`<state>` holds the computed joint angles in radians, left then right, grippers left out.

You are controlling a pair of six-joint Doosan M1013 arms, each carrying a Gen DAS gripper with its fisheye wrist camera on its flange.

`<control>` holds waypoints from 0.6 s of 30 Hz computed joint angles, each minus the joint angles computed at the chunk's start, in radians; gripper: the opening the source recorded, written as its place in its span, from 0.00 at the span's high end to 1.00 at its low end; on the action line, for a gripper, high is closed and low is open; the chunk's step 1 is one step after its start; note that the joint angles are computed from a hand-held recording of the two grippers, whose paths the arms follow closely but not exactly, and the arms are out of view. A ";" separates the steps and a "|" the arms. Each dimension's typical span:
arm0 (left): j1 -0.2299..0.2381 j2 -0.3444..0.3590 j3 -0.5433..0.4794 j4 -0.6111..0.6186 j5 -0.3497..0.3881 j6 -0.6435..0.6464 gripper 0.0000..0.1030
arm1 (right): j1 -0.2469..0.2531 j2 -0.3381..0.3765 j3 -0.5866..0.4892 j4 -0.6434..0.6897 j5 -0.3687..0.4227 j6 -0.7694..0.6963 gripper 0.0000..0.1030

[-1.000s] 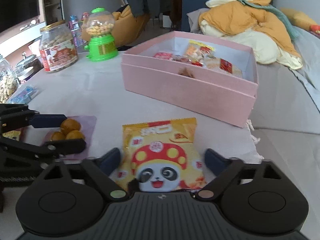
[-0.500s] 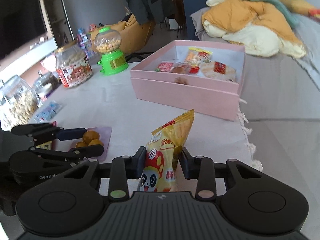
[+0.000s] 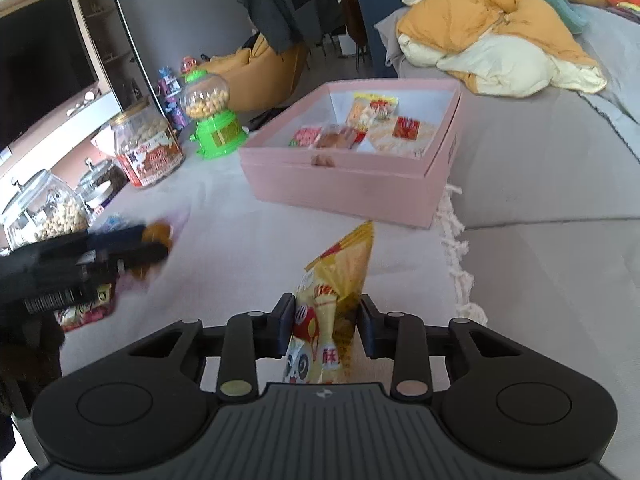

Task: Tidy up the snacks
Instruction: 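Carry the panda bag into the pink box with the right gripper while the left carries the brown cakes there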

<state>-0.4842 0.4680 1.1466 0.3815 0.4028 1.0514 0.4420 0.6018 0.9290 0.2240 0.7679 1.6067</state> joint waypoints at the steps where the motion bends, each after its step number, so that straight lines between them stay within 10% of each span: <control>1: 0.002 0.023 -0.048 -0.011 -0.002 0.013 0.47 | 0.001 -0.003 0.002 0.000 -0.010 -0.004 0.70; 5: 0.030 0.152 -0.281 -0.182 0.007 0.026 0.46 | 0.000 -0.003 -0.004 0.015 -0.025 -0.018 0.77; 9: 0.041 0.292 -0.522 -0.197 0.238 -0.130 0.52 | -0.003 0.007 -0.024 0.025 -0.002 -0.024 0.82; 13: 0.043 0.237 -0.381 -0.118 0.106 -0.126 0.52 | -0.001 0.009 -0.029 0.023 0.037 -0.064 0.74; 16: 0.050 0.183 -0.290 -0.087 0.079 -0.164 0.52 | 0.019 0.027 -0.046 -0.088 0.052 -0.033 0.33; 18: 0.054 0.145 -0.235 -0.076 0.091 -0.179 0.52 | 0.041 0.040 -0.054 -0.224 0.046 0.028 0.28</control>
<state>-0.4304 0.6128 0.9120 0.3057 0.4933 0.8727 0.4832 0.6423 0.8747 -0.0003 0.8139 1.6344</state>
